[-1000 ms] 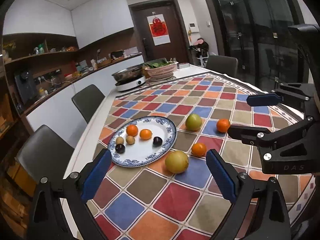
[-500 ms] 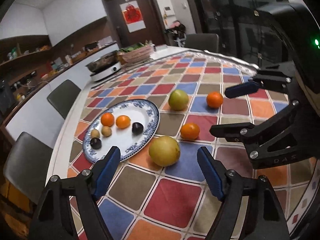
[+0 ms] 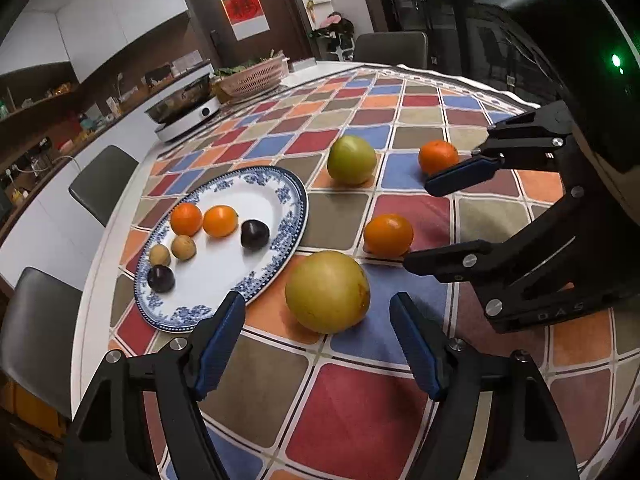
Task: Organize fruits
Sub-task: 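Withdraw both open tools from the plate toward the remaining fruits, then grasp a large yellow pomelo with left tool while right tool grasps a mandarin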
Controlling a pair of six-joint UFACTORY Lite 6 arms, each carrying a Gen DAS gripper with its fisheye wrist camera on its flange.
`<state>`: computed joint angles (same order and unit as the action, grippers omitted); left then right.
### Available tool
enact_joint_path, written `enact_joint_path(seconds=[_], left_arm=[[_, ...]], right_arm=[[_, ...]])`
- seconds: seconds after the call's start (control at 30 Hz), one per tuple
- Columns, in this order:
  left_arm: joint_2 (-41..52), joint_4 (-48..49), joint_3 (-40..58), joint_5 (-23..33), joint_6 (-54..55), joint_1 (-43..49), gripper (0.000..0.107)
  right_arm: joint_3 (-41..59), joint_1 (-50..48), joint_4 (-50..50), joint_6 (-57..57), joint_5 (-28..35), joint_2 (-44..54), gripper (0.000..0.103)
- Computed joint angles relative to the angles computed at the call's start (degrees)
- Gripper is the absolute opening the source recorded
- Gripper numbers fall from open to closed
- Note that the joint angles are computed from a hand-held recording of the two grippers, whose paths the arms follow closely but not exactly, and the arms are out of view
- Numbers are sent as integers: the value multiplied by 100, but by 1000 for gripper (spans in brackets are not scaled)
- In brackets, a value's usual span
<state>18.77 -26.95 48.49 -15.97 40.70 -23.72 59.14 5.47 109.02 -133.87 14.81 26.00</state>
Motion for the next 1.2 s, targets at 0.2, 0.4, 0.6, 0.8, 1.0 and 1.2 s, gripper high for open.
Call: enact_joint_path(seconds=[0.2,0.4,0.6,0.8,1.0,1.2], left_arm=[[279,166,226,72,-158,71,70],[520,313,460,202,-377,157,68],[619,521,618,295,-705,176,67],[792,428,854,407,-798,145,64],[951,-652,1019,416,-28,28,51],[789,-1395,961,594,256,22,50]], right_arm=[[345,77,-378,281,-5,348,57],[845,67,-1318,1437,33,766,50],[1217,68,-2103,2393,158,1053,40],[1026,-81,-1921,2388,293,899,32],[563,-214,-1135,1816,147,542,32],[248,-275,-617,1549,55,269,32]])
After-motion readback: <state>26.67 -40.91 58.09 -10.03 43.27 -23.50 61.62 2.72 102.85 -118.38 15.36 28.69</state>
